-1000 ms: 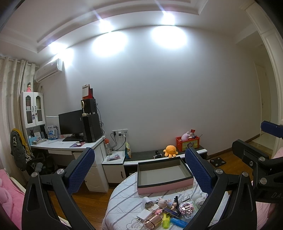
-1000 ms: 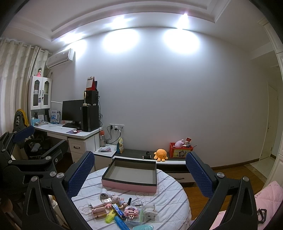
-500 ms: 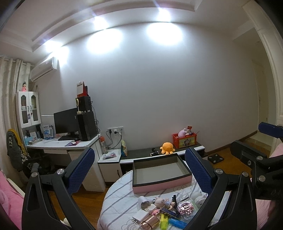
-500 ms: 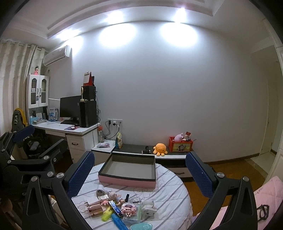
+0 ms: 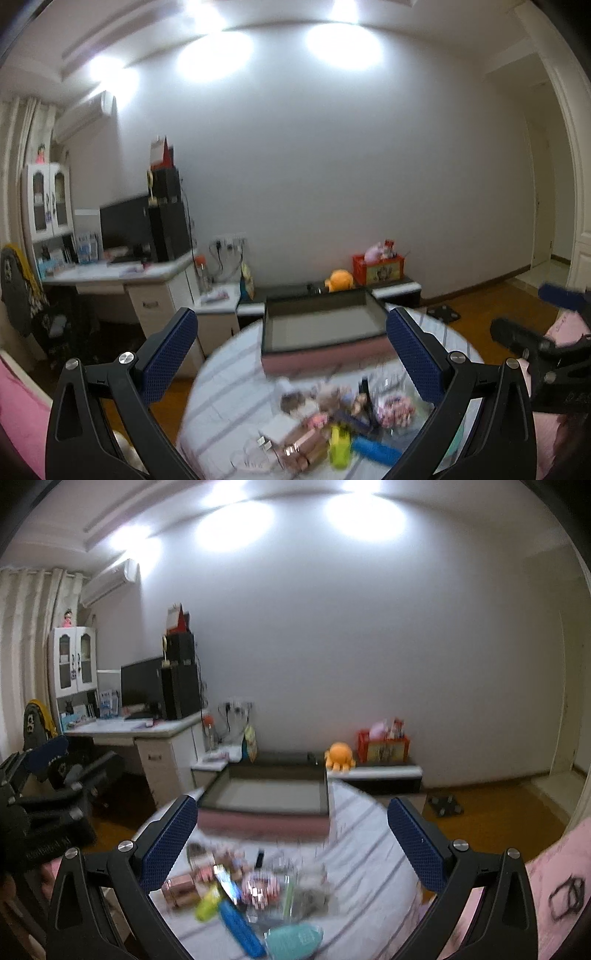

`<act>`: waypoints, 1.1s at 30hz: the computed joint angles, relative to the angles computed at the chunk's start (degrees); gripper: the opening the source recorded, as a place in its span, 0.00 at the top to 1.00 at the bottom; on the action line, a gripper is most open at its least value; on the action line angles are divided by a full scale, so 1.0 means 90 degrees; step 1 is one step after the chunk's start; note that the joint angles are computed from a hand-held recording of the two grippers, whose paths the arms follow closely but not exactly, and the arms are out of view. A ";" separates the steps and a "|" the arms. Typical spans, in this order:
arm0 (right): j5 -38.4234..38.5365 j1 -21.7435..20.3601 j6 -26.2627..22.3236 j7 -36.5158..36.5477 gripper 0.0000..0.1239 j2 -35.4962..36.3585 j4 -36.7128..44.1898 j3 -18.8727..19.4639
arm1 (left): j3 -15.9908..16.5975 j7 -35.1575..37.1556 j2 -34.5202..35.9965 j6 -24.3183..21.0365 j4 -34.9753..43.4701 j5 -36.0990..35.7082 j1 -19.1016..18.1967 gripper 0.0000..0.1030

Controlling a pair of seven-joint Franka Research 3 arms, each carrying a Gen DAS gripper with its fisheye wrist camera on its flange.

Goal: Organize rigid objects
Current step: 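Grasp the rose-gold canister with the left tool while the right tool grasps the teal case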

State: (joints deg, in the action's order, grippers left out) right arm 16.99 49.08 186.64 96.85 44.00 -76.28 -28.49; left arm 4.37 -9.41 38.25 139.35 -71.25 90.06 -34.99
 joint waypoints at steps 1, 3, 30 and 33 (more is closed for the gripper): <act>-0.0013 -0.0070 -0.0028 -0.0028 0.17 0.0020 -0.0043 0.0114 | -0.0012 -0.0092 0.0027 0.0092 -0.0080 -0.0008 0.0036 0.00; -0.0125 -0.0310 -0.0111 -0.0165 0.17 0.0056 -0.0192 0.0481 | -0.0036 -0.0147 0.0124 0.0212 -0.0206 -0.0076 0.0102 0.00; -0.0879 -0.2331 -0.1317 -0.0620 0.18 0.1608 0.1478 0.2941 | 0.0167 0.1996 0.1838 0.1308 0.0762 -0.3491 0.0643 0.00; -0.0957 -0.2293 -0.1438 -0.0629 0.18 0.1790 0.1760 0.2837 | 0.0012 0.2517 0.2183 0.1308 0.1223 -0.4135 0.0807 0.00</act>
State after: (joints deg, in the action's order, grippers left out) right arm 8.38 28.44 173.70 91.19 60.12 -60.44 -2.95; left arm 4.48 13.24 57.89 151.13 -60.24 52.85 -27.73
